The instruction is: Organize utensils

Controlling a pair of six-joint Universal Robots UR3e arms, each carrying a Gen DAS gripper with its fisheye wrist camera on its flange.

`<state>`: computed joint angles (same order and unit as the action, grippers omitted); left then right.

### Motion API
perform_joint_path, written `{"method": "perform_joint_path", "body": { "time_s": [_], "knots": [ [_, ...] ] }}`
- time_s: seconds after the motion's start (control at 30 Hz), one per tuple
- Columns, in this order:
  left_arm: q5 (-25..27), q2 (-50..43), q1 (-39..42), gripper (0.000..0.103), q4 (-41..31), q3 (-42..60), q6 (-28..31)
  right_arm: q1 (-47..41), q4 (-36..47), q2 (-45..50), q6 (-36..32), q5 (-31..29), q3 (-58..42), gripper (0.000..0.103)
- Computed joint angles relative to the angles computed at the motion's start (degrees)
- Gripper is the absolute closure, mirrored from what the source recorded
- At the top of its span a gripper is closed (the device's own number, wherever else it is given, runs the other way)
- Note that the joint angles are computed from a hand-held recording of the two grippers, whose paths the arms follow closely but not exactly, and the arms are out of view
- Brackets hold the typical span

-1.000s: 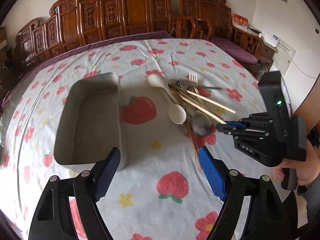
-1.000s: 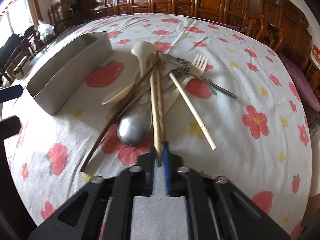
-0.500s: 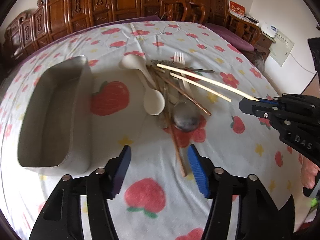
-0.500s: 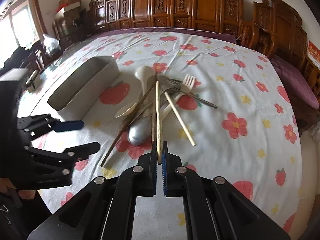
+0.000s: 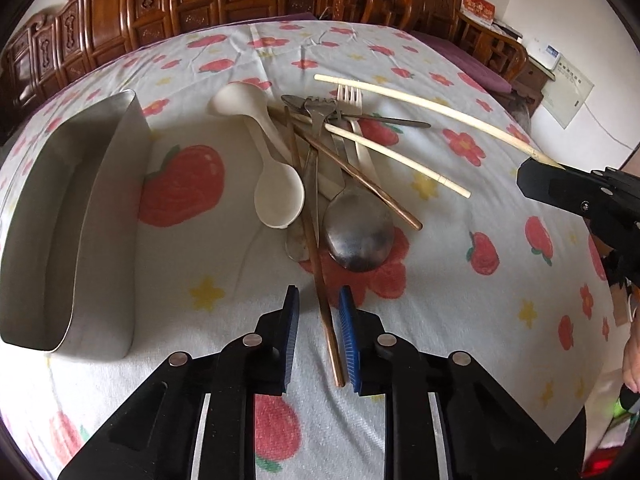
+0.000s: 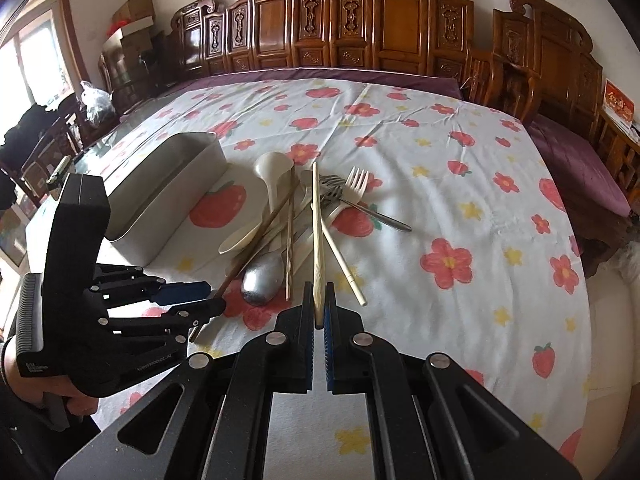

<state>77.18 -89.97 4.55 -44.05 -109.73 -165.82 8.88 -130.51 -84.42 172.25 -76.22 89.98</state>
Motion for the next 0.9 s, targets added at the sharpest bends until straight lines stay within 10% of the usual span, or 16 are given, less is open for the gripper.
{"method": "perform_joint_path", "body": {
  "time_s": [0.4, 0.9],
  "knots": [
    [0.89, 2.25, -0.67, 0.098, -1.87, -0.02, 0.95, 0.45, -0.21, 0.22, 0.68, -1.28, -0.48, 0.098],
    [-10.55, 19.11, 13.34, 0.099, -13.23, -0.79, 9.39, 5.26, -0.46, 1.39, 2.72, -4.77, -3.70, 0.098]
  ]
}}
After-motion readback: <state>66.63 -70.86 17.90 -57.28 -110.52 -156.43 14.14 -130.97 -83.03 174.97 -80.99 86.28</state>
